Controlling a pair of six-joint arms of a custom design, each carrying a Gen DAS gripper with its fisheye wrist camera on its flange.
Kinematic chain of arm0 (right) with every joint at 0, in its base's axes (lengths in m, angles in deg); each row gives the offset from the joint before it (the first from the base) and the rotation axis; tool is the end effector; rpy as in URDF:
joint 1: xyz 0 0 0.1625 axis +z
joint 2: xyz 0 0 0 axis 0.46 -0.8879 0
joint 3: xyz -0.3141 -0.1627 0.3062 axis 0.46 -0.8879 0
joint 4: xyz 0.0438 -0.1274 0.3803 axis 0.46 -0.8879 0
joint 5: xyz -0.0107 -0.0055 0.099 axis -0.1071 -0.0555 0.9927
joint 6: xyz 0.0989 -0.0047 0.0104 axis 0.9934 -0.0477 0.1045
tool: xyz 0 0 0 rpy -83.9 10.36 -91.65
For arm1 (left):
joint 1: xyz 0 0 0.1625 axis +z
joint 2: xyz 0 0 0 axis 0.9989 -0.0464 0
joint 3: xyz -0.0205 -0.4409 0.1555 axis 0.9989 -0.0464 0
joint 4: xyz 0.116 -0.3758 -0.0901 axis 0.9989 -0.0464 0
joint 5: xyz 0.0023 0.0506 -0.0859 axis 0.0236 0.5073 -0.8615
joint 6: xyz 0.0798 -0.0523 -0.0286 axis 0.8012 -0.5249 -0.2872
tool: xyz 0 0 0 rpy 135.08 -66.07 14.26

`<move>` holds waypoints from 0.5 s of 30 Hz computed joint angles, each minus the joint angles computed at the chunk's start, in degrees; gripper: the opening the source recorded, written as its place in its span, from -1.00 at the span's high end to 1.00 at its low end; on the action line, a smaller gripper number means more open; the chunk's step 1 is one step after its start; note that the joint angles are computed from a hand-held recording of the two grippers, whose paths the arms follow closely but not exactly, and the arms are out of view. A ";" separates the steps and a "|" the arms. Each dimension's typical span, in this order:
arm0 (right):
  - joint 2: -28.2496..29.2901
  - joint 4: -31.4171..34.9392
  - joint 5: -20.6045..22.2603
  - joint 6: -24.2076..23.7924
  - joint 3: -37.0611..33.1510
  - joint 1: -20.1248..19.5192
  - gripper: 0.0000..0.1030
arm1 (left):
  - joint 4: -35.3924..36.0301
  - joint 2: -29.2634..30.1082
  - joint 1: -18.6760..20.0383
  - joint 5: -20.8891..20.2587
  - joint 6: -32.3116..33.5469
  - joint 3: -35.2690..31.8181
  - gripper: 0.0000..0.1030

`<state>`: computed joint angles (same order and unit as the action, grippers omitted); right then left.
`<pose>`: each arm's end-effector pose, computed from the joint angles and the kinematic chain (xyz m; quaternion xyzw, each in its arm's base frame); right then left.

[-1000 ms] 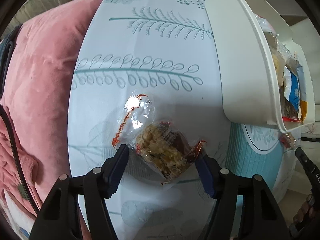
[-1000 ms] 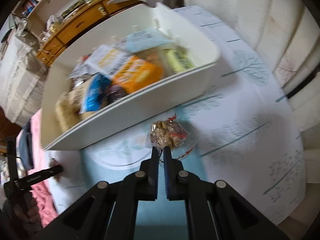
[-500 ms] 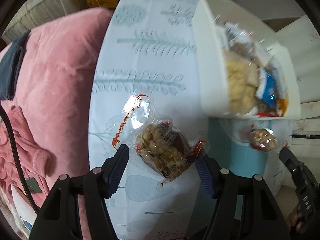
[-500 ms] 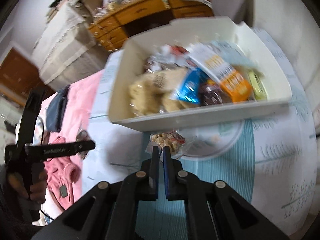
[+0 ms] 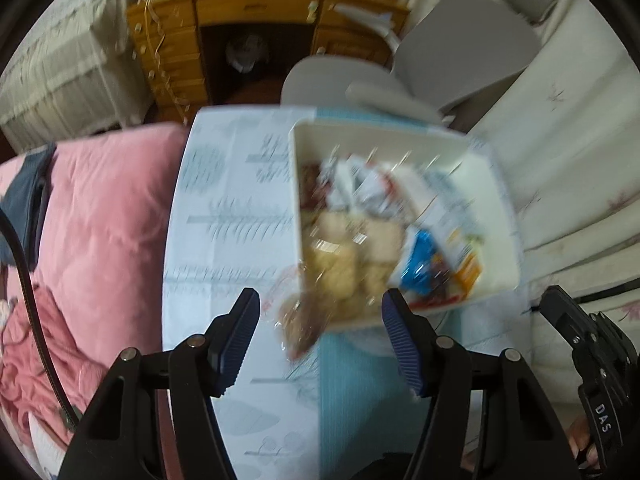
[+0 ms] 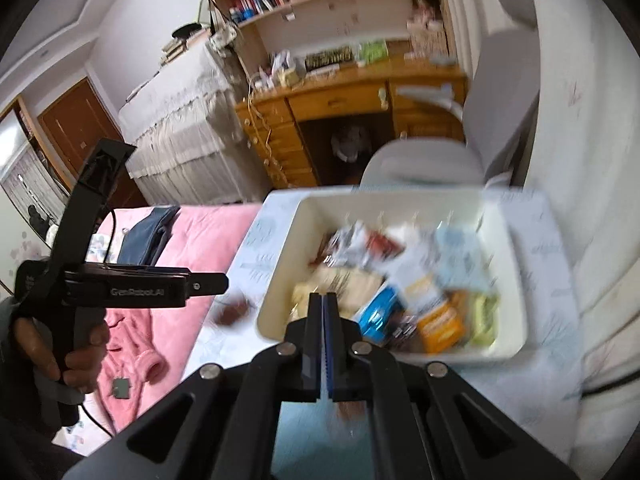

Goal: Organize snacks

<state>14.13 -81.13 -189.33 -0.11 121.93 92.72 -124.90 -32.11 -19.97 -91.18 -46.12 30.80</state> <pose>0.4579 -0.6497 0.0646 0.1042 -0.9112 0.3205 0.2367 -0.1231 -0.7836 0.3742 0.1784 0.9403 -0.1014 0.2714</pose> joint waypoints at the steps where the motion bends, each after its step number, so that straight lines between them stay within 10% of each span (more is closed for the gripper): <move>1: -0.36 -0.78 -0.65 -1.40 0.00 -0.10 0.98 | -1.16 0.04 -0.35 -0.09 0.42 0.29 -0.20; 15: -6.34 -1.24 3.57 -1.80 7.48 -3.06 0.98 | -8.08 1.46 -3.39 0.86 -2.89 3.80 -0.58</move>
